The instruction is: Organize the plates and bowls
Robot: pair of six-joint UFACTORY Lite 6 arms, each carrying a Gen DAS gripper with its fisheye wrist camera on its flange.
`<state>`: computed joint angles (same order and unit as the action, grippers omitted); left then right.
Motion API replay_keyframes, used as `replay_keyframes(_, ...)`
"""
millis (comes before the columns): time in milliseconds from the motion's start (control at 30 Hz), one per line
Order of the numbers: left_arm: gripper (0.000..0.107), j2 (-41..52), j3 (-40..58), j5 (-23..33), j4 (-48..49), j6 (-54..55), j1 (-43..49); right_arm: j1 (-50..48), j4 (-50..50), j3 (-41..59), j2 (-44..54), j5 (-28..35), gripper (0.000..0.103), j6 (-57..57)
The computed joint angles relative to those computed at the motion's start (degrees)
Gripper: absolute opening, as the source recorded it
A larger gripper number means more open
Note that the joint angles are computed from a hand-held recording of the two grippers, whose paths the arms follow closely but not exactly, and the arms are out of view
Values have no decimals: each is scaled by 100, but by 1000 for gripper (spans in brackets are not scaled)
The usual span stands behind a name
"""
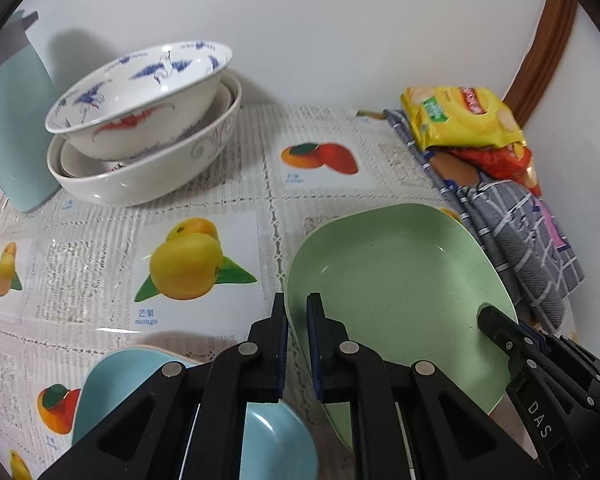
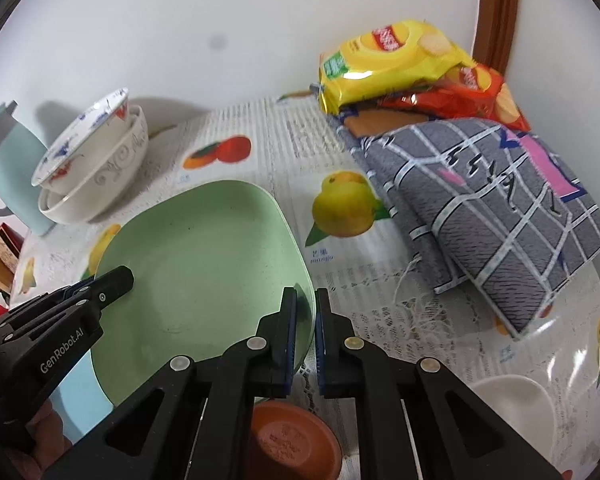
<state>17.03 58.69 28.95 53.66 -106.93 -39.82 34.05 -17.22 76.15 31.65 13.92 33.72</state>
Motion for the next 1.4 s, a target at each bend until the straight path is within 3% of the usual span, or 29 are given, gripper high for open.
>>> replay_keyframes(267,10,-798,-331,485,-166,-137,-546,76,-454,-948,-1216,-71,7,614)
replay_keyframes(567,10,-1583,-512,1461,-513,-256,-1428,394,-874,-2027,-2659,48,7,1327)
replay_keyframes(667,10,-1811,-554,1841,-557,-436,-1799,615,-1337,-2334,-3145,235,7,1881)
replay_keyframes(1133,10,-2282,-411,3254,-817,-1105,-3240,1339,-1560,-3307,-4804,853,7,2575)
replay_keyframes(1400,10,-2379,-366,3677,-879,-1369,-3772,1772,-1925,-3566,-5374,1293,7,3163)
